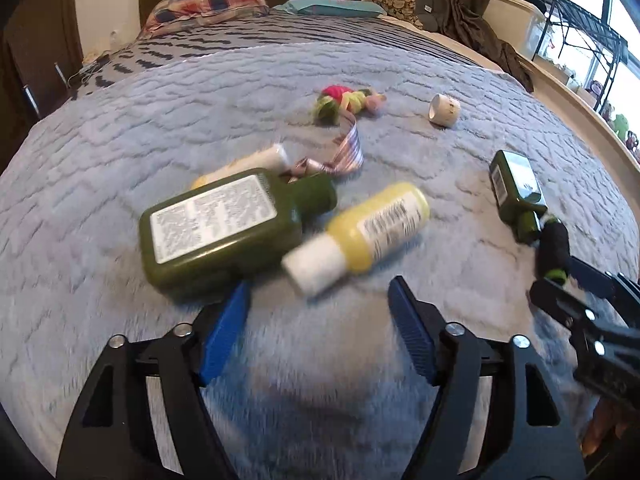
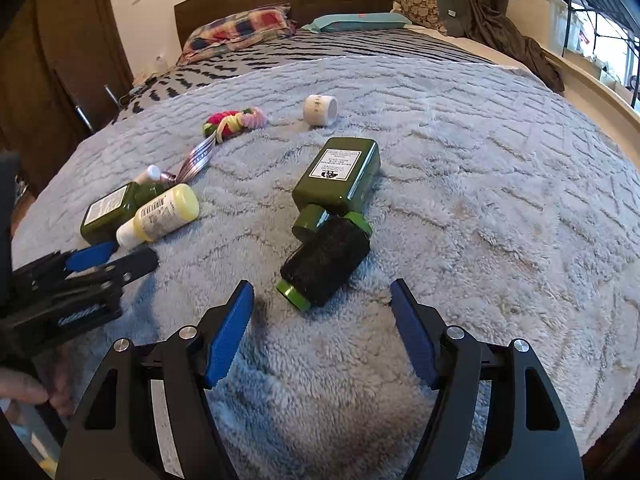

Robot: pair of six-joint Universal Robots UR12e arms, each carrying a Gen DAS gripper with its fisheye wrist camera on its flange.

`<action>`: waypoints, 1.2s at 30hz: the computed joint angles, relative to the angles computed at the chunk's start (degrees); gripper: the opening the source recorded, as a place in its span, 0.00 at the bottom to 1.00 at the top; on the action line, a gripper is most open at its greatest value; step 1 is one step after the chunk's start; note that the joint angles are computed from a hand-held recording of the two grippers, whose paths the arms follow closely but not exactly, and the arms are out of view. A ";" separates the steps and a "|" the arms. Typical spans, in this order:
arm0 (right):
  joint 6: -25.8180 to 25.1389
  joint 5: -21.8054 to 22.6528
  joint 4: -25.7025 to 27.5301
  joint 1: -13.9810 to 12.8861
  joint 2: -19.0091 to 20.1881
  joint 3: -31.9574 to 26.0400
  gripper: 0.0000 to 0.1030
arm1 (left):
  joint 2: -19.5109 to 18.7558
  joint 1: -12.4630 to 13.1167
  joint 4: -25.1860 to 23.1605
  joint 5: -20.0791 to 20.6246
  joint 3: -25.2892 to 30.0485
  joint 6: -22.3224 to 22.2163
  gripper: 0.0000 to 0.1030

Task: Collect trash
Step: 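Grasp the black green-ended cylinder with right tool while left tool grasps yellow bottle, then lower the cylinder and yellow bottle below the bed edge and open both tools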

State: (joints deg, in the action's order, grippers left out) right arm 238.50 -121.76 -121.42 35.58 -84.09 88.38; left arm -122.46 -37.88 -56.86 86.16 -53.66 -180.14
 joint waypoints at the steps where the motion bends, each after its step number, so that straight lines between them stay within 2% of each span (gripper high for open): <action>1: 0.03 -0.05 -0.12 -0.05 0.08 -0.02 0.69 | -0.32 0.00 -0.06 -0.23 0.48 0.21 0.70; 6: 0.12 -0.83 0.50 -0.11 0.63 -0.51 0.67 | -2.27 -0.39 -0.80 -0.87 3.44 2.15 0.71; 8: 0.36 -1.42 1.11 -0.11 0.75 -0.67 0.61 | -2.89 -0.66 -1.02 -0.72 4.37 3.14 0.71; 10: 0.84 -2.01 1.93 -0.15 0.77 -0.78 0.50 | -3.44 -0.79 -1.47 -0.90 5.25 3.41 0.70; 12: 0.75 -2.10 1.83 -0.22 0.57 -0.59 0.43 | -3.67 -0.88 -1.54 -0.79 5.62 3.60 0.60; 14: 0.56 -2.38 2.02 -0.17 0.47 -0.54 0.36 | -3.57 -0.87 -1.41 -1.10 5.54 3.84 0.39; 16: 0.13 -2.41 1.95 -0.11 0.27 -0.32 0.32 | -3.33 -0.96 -1.38 -1.12 5.21 4.27 0.32; 17: -0.10 -2.26 1.55 -0.10 0.13 -0.11 0.32 | -3.15 -1.04 -1.36 -1.22 4.95 4.72 0.20; 26: -1.41 -0.54 -2.42 0.42 -1.77 2.17 0.31 | -0.26 -1.37 0.53 -0.99 0.55 4.81 0.20; 36: -3.64 -0.24 -4.85 3.56 -2.97 3.45 0.31 | 7.93 -2.16 5.11 0.88 -11.18 6.30 0.20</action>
